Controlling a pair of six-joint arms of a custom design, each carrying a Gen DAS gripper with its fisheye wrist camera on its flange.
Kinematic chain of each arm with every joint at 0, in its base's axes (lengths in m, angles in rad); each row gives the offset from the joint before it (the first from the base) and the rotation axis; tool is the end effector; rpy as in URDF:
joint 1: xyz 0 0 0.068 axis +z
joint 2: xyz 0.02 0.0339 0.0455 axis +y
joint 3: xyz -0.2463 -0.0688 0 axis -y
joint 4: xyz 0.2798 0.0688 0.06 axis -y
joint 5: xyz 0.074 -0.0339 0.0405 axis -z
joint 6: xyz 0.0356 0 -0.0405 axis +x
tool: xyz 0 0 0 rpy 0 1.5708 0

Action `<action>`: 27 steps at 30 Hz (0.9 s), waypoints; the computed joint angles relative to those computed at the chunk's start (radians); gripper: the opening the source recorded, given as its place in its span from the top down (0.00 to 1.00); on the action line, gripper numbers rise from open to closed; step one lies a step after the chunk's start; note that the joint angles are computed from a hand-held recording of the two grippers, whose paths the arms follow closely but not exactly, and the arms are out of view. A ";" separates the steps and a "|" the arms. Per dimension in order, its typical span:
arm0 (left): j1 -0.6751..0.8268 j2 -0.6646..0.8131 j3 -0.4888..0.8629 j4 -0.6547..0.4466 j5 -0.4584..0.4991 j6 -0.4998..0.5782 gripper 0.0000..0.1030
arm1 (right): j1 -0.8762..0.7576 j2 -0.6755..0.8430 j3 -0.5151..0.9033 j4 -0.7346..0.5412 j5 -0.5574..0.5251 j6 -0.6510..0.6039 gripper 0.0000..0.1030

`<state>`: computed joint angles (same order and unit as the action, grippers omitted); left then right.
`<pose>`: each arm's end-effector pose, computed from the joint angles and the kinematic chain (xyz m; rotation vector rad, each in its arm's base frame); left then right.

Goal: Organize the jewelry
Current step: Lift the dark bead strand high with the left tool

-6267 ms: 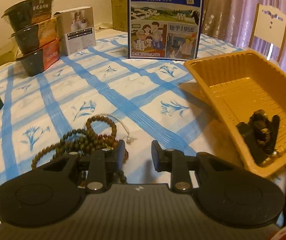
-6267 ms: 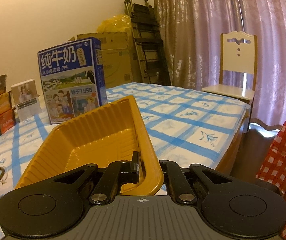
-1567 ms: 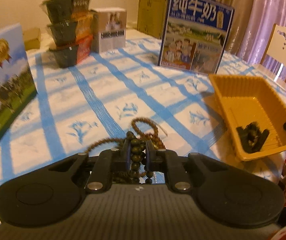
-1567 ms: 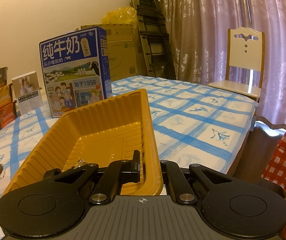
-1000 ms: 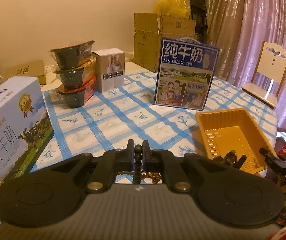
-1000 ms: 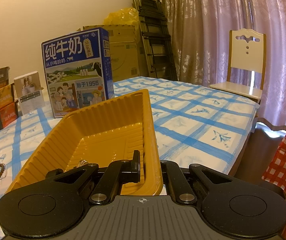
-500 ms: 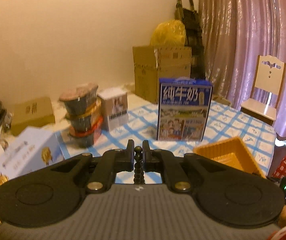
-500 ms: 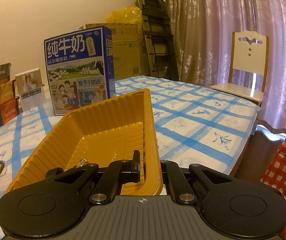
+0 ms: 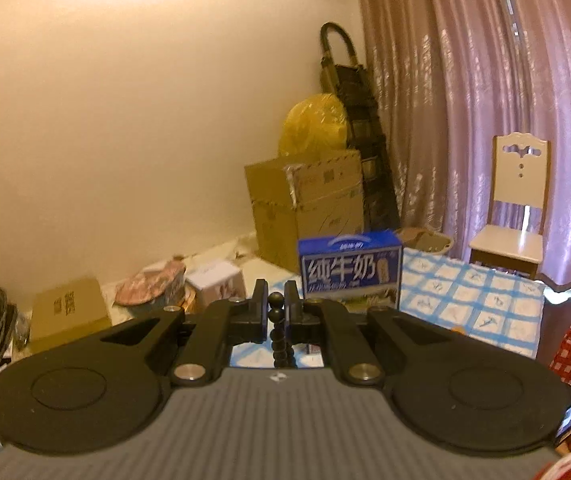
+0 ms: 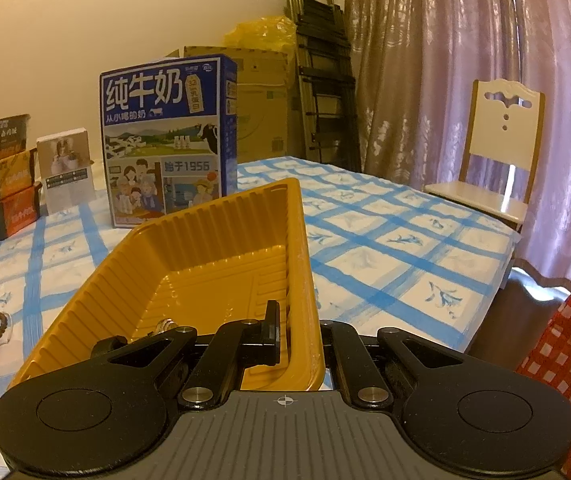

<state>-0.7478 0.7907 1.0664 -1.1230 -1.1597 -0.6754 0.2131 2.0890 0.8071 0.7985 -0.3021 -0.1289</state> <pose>0.1381 -0.0836 0.3564 -0.3902 1.8604 0.4592 0.3641 0.0896 0.0262 -0.5324 1.9795 0.3623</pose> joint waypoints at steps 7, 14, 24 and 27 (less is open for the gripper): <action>0.045 0.051 0.036 0.258 0.042 0.248 0.94 | 0.004 -0.028 -0.009 -0.024 -0.006 -0.028 0.94; 0.135 0.123 0.047 0.521 0.192 0.430 0.94 | 0.005 -0.064 -0.022 -0.058 -0.020 -0.055 0.94; 0.209 0.318 0.112 0.826 0.442 0.537 0.94 | 0.008 -0.074 -0.021 -0.075 -0.023 -0.070 0.94; 0.235 0.407 0.149 0.882 0.528 0.522 0.94 | 0.007 -0.075 -0.020 -0.079 -0.025 -0.073 0.94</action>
